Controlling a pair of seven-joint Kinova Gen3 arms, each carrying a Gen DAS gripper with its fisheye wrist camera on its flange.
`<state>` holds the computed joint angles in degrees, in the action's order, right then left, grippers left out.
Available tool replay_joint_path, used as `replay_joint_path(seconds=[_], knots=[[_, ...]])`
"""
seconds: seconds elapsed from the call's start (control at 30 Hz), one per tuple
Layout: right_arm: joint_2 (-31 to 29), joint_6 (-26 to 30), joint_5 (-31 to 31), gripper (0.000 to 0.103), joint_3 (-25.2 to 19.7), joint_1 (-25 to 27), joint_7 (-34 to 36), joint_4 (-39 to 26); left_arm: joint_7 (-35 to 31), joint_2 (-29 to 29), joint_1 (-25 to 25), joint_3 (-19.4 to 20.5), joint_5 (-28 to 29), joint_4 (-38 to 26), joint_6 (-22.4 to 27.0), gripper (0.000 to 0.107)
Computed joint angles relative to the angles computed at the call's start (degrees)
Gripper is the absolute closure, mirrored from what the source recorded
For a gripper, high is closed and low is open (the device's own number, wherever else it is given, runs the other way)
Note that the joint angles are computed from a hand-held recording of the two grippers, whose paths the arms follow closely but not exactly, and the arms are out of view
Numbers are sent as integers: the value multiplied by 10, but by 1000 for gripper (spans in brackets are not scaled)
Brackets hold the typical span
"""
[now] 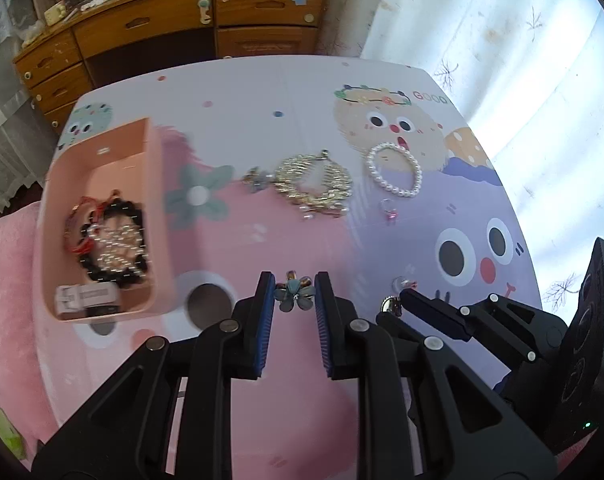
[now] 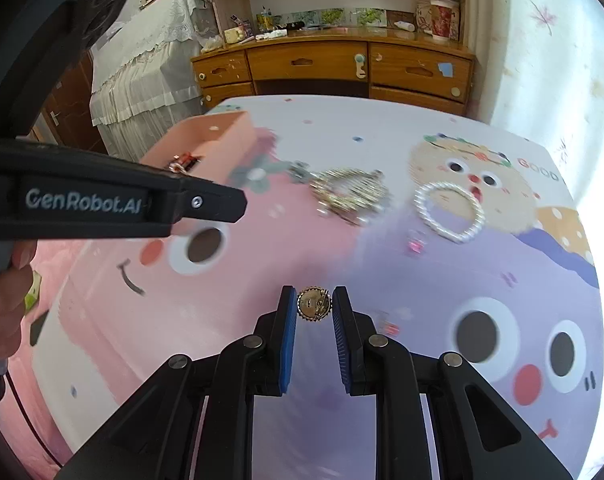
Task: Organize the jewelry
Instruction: 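Release flower charm into pink box with left tool while right tool releases coin there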
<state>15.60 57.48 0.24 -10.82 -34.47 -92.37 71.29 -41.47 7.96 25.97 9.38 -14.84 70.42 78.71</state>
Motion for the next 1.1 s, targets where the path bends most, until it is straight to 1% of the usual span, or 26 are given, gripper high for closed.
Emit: replay_joint_path(seconds=[0.03,0.17,0.27,0.37,0.53,0.6,0.7,0.87,0.93,0.97,1.03,1.1], knots=[[2,-1,8,85,6,-20,-19,-6,-11,-16,-9,-4,8,14,-4,90],[19,-3,58,85,3,-78,-94,-36,-59,-71,-46,-9,25,55,-9,90],[36,0,84,85,4,-114,-133,-64,-103,-112,-84,-16,45,82,-19,90],[54,0,116,85,11,-161,-184,-94,-158,-154,-122,-34,75,109,-30,90],[86,3,151,85,23,-221,-241,-149,-243,-199,-172,-61,98,136,-41,90],[97,-8,153,85,24,-230,-252,-165,-276,-212,-190,-76,110,146,-49,90],[118,3,162,85,34,-252,-268,-202,-316,-224,-217,-96,126,157,-60,90],[161,50,183,85,59,-291,-278,-284,-368,-233,-256,-125,168,175,-81,90],[175,68,183,85,71,-303,-281,-314,-381,-235,-268,-127,180,180,-89,90],[177,65,181,85,67,-299,-276,-316,-389,-237,-272,-127,184,182,-93,90],[188,80,181,85,74,-305,-274,-338,-398,-236,-280,-127,192,185,-99,90],[188,80,181,85,80,-304,-277,-338,-412,-233,-284,-135,210,187,-101,90]])
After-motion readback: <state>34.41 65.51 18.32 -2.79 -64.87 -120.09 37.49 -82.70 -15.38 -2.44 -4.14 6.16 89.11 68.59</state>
